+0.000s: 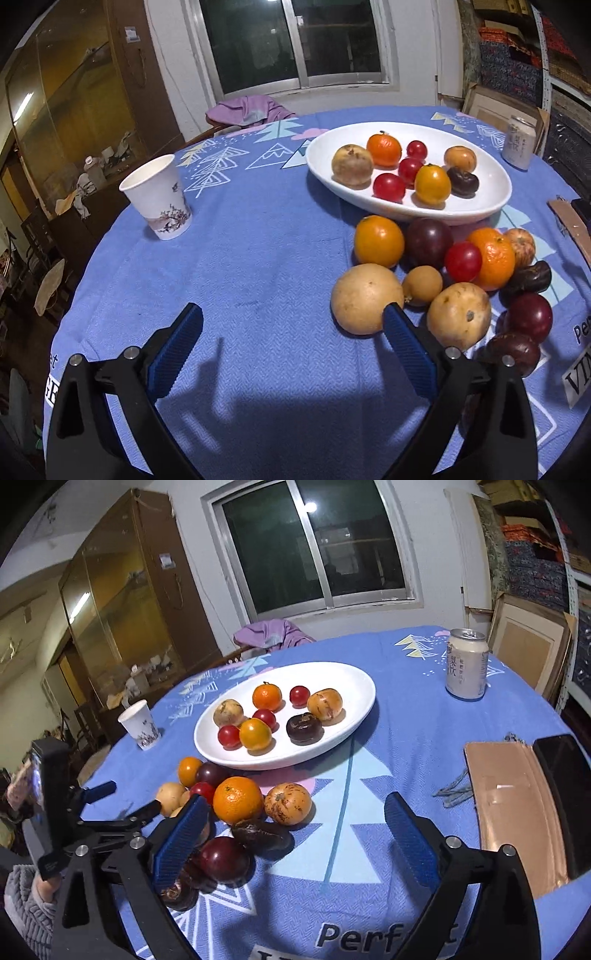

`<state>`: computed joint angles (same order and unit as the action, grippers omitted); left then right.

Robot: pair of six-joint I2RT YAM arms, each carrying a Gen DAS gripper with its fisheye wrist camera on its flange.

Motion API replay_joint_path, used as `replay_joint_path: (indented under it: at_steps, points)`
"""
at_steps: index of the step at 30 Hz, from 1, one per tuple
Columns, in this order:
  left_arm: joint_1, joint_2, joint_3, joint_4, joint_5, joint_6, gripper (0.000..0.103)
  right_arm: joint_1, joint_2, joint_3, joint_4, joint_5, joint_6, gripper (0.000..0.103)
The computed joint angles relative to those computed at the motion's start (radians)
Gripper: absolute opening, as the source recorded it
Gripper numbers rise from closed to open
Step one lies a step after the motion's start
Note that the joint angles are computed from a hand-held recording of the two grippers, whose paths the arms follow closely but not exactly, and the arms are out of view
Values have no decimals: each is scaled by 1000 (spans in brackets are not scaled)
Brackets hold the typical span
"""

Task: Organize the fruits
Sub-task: 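Release both oranges onto the white plate and withdraw both tools, then grasp a pale pear with the left tool while the right tool grasps a dark red plum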

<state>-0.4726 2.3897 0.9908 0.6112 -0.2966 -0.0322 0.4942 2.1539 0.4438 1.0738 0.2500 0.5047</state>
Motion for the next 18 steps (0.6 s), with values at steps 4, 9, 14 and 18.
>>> replay_joint_path:
  at_steps: [4,9,14,18]
  points:
    - [-18,11,24,-14,23,29,96,20,-2,41,-90,7,-4,98]
    - [-3,48,133,-141,55,6,97,25,0,70,-148,-15,0,98]
    - [59,58,166,-200,157,-58,99,62,3,85,-172,32,-25,98]
    - [80,91,234,-307,200,-68,99,109,15,98,-178,70,-58,98]
